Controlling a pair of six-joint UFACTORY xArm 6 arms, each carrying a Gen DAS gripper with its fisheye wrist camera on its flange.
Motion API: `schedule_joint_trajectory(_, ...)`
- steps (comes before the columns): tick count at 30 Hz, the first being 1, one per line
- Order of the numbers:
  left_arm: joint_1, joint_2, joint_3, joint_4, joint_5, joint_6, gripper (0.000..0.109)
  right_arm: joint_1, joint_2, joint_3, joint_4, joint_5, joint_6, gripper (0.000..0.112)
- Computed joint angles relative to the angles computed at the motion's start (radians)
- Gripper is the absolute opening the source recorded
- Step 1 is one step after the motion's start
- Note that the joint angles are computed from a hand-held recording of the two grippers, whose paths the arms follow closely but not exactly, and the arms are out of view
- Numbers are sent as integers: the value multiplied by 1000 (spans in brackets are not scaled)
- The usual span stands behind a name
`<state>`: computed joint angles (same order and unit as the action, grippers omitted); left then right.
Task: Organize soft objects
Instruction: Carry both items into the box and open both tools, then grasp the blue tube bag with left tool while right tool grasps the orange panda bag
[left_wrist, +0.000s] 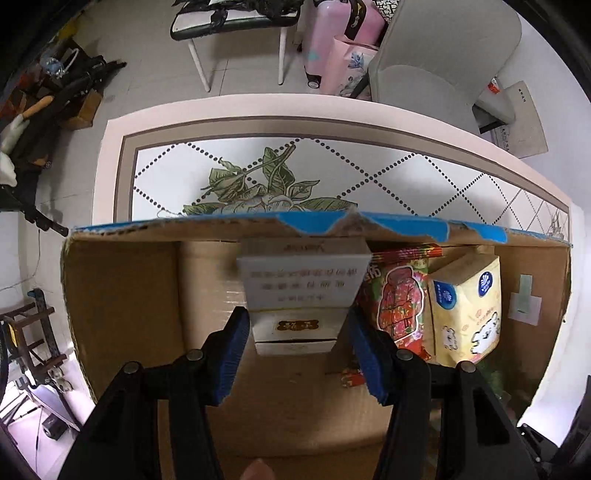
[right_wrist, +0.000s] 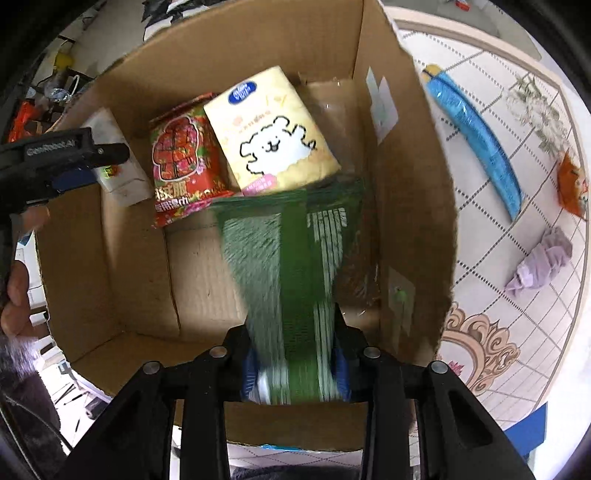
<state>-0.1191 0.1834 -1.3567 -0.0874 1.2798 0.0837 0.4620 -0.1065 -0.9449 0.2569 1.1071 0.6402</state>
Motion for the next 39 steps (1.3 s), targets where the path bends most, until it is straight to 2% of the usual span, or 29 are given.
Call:
schedule_joint_trajectory(2,1,-8,1,0,4,7,58,3,-5,-2,-5,-7,4,78)
schedule_joint_trajectory(4,2,-27,6,2,6,18,64,11,-17,0,-12,-15,7,86)
schedule_joint_trajectory(5,2,-35,7,4,8,22,67,13,-19,-4,-17,-13,11,86)
schedule_joint_trajectory(7,3,-62,20,8,12,28,87,22,-25,-17,-42,-5,21,88)
schedule_joint_trajectory(8,5,-81,30,6,14,35,90,28,-27,-25,-58,-2,31,90)
schedule_joint_trajectory(12,12,-196,105,10,12,51,92,52,-35,-66,-131,14,59,92)
schedule_joint_trajectory(15,26,-275,150,-22,24,55,99,60,-55,-77,-163,21,66,94)
schedule_joint_trajectory(21,27,-466,265,-22,21,46,99,85,-138,-67,-207,32,59,94)
schedule_joint_trajectory(28,-6,-644,332,7,32,-37,99,105,-258,-17,-204,21,33,95)
schedule_joint_trajectory(31,-55,-680,306,29,35,-83,99,64,-356,22,-181,36,4,95)
schedule_joint_trajectory(32,-94,-682,281,41,39,-115,99,45,-386,33,-176,43,-4,95)
schedule_joint_trajectory(34,-152,-672,238,24,36,-157,99,-25,-467,62,-170,76,-34,95)
schedule_joint_trajectory(36,-214,-640,194,-3,34,-196,99,-111,-529,83,-157,114,-78,95)
schedule_joint_trajectory(39,-315,-544,126,-71,12,-270,99,-314,-604,105,-132,192,-197,95)
